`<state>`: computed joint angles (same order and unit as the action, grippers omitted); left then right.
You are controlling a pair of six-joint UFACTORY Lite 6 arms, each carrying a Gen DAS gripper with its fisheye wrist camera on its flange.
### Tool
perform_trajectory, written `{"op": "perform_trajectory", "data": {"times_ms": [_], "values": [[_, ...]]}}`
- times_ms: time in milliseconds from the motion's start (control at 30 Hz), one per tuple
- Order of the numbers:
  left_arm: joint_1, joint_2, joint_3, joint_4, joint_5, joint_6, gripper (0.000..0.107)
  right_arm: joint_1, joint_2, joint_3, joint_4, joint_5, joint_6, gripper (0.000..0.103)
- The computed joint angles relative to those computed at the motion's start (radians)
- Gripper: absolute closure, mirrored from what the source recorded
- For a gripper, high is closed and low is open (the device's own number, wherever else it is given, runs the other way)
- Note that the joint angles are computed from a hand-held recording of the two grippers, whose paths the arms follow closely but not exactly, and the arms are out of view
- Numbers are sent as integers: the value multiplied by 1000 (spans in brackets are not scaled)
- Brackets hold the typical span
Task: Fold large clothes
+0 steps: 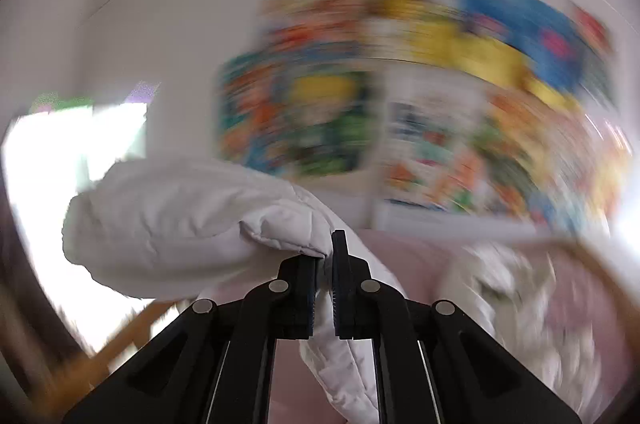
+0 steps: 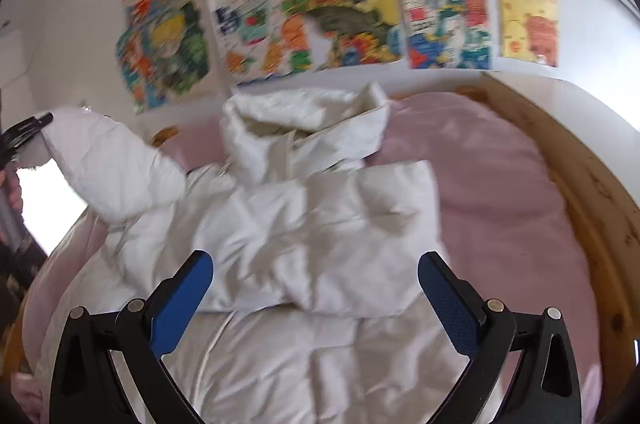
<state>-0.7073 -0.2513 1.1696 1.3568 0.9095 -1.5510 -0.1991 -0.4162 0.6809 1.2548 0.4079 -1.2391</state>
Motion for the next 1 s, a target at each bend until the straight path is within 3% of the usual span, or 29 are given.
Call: {"op": "perform_trajectory", "data": {"times_ms": [200, 267, 367, 500, 567, 667, 733, 800, 900, 1000], "values": [[-233, 475, 431, -147, 2, 479, 102, -203, 49, 28, 92, 69, -71, 0], [-244, 637, 558, -239, -67, 653, 101, -274, 82, 41, 124, 101, -103, 0], [-237, 822, 717, -509, -160, 949, 94, -345, 142, 59, 158, 124, -153, 0], [-237, 930, 741, -742, -213, 1152, 85, -413, 238, 90, 166, 178, -175, 0], [-234, 913, 668, -825, -257, 1174, 66, -450, 293, 105, 158, 234, -164, 0], [-209, 767, 443, -970, -391, 1201, 50, -504, 373, 128, 154, 349, -148, 0], [-187, 687, 341, -1083, -458, 1257, 49, -531, 421, 147, 142, 424, -118, 0], [-157, 597, 250, -1158, -496, 1271, 48, -564, 498, 173, 140, 568, -74, 0], [-130, 485, 177, -1113, -504, 1108, 48, -555, 542, 203, 149, 724, -43, 0], [-77, 413, 147, -918, -457, 812, 45, -479, 529, 236, 151, 724, 0, 0]]}}
